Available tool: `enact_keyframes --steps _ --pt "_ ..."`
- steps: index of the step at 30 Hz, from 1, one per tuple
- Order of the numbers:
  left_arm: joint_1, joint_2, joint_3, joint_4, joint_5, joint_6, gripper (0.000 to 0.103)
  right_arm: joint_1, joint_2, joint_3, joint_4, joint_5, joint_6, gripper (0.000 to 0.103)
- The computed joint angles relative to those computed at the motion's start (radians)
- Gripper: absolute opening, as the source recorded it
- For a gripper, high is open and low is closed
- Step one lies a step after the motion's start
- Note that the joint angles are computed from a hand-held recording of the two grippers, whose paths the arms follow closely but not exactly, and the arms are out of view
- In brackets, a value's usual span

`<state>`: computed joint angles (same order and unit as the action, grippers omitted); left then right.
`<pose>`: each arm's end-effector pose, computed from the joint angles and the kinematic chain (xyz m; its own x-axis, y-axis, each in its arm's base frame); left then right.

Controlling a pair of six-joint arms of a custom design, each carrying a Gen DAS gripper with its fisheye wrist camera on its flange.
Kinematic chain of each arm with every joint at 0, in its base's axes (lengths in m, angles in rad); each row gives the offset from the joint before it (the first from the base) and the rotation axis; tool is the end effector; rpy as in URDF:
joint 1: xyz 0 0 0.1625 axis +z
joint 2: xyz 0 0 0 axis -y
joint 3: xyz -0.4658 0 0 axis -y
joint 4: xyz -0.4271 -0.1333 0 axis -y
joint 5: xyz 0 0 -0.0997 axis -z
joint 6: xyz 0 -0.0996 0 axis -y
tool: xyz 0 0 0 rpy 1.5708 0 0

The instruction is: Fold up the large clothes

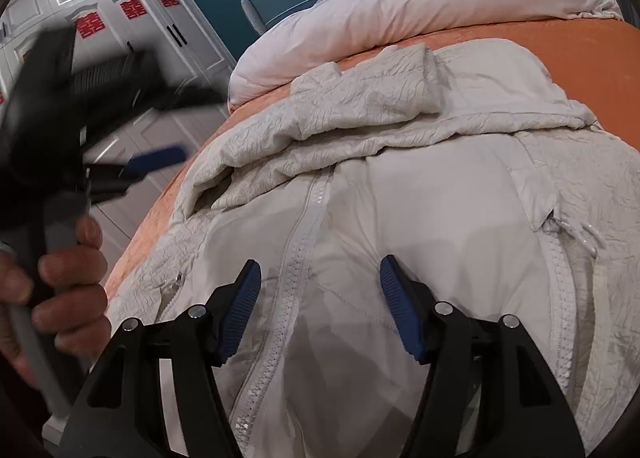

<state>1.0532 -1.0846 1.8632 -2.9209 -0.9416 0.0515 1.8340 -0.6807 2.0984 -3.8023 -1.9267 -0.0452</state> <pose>-0.1544 -0.6590 0.2606 -0.8375 0.1609 -0.5222 0.4599 0.7236 -0.5147 0.2418 -0.5184 0.0419 -0.9619 -0.0293 0.2719 -0.2224 0.6624 -0.7154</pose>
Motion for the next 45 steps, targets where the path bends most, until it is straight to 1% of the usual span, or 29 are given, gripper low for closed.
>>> enact_keyframes --steps 2,4,7,8,11,13,14,16,17,18,19,20,22,24,25,26,27,28,29,30,32,33,35,36,37,38,40,43,45 --pt "0.03 -0.007 -0.018 -0.002 0.055 0.01 0.074 0.001 -0.019 0.002 0.013 0.004 0.032 0.06" --pt "0.068 -0.02 -0.029 -0.01 0.099 -0.005 0.073 0.008 -0.048 -0.011 0.035 -0.031 0.065 0.06" --pt "0.124 -0.016 -0.069 -0.031 0.145 -0.025 0.073 0.011 -0.083 -0.052 0.055 -0.069 0.057 0.062" --pt "0.135 -0.012 -0.084 -0.029 0.16 -0.029 0.073 0.007 -0.093 -0.07 0.072 -0.08 0.057 0.065" --pt "0.165 0.028 -0.136 -0.014 0.194 -0.064 0.073 -0.02 -0.109 -0.161 0.186 -0.117 0.072 0.066" --pt "0.181 0.028 -0.137 0.0 0.194 -0.082 0.073 -0.038 -0.097 -0.24 0.307 -0.175 0.106 0.066" --pt "0.185 0.035 -0.137 -0.001 0.199 -0.095 0.073 -0.046 -0.095 -0.258 0.349 -0.182 0.127 0.066" --pt "0.2 0.05 -0.141 0.004 0.204 -0.107 0.073 -0.07 -0.087 -0.306 0.473 -0.162 0.23 0.066" --pt "0.206 0.065 -0.148 0.005 0.215 -0.107 0.073 -0.079 -0.086 -0.317 0.521 -0.138 0.285 0.057" --pt "0.211 0.071 -0.148 0.02 0.226 -0.114 0.074 -0.086 -0.081 -0.329 0.545 -0.087 0.3 0.048" --pt "0.219 0.076 -0.147 0.027 0.229 -0.119 0.075 -0.076 -0.071 -0.341 0.546 -0.075 0.273 0.028" --pt "0.223 0.077 -0.138 0.01 0.225 -0.119 0.075 -0.051 -0.061 -0.353 0.512 -0.087 0.205 0.011" --pt "0.227 0.082 -0.129 -0.036 0.222 -0.093 0.075 -0.027 -0.06 -0.338 0.376 -0.055 0.084 0.008" --pt "0.222 0.091 -0.117 -0.082 0.238 -0.054 0.077 -0.023 -0.068 -0.305 0.259 -0.033 0.032 0.008" --pt "0.22 0.096 -0.111 -0.106 0.239 -0.03 0.081 -0.028 -0.073 -0.294 0.246 -0.043 0.022 0.008" --pt "0.218 0.1 -0.108 -0.117 0.247 -0.016 0.082 -0.037 -0.067 -0.3 0.275 -0.094 0.021 0.008" --pt "0.214 0.109 -0.108 -0.129 0.264 -0.001 0.083 -0.061 -0.045 -0.314 0.345 -0.149 0.032 0.008" --pt "0.212 0.115 -0.108 -0.14 0.274 0.013 0.084 -0.087 -0.03 -0.323 0.421 -0.17 0.049 0.013" --pt "0.211 0.121 -0.11 -0.146 0.284 0.023 0.084 -0.109 -0.023 -0.319 0.455 -0.154 0.048 0.011" --pt "0.21 0.127 -0.112 -0.152 0.298 0.034 0.084 -0.113 -0.029 -0.309 0.448 -0.138 0.044 0.012" --pt "0.212 0.132 -0.114 -0.163 0.302 0.044 0.085 -0.095 -0.027 -0.309 0.413 -0.183 0.062 0.02" --pt "0.213 0.133 -0.114 -0.169 0.301 0.047 0.085 -0.08 -0.025 -0.3 0.361 -0.219 0.069 0.02" --pt "0.214 0.137 -0.112 -0.188 0.305 0.061 0.085 -0.052 -0.009 -0.289 0.221 -0.277 0.045 0.02" --pt "0.213 0.139 -0.11 -0.198 0.309 0.067 0.085 -0.034 0.003 -0.287 0.136 -0.285 0.016 0.02" --pt "0.212 0.141 -0.108 -0.207 0.311 0.072 0.085 -0.02 0.009 -0.287 0.08 -0.259 -0.024 0.02" --pt "0.212 0.143 -0.108 -0.212 0.313 0.076 0.085 -0.009 0.017 -0.298 0.066 -0.238 -0.067 0.02" --pt "0.21 0.145 -0.108 -0.216 0.32 0.08 0.085 0.03 0.052 -0.361 0.143 -0.22 -0.189 0.02" --pt "0.21 0.145 -0.109 -0.216 0.321 0.082 0.085 0.049 0.103 -0.472 0.355 -0.215 -0.293 0.019" --pt "0.209 0.147 -0.109 -0.22 0.325 0.086 0.085 0.051 0.152 -0.526 0.428 -0.247 -0.333 0.019"
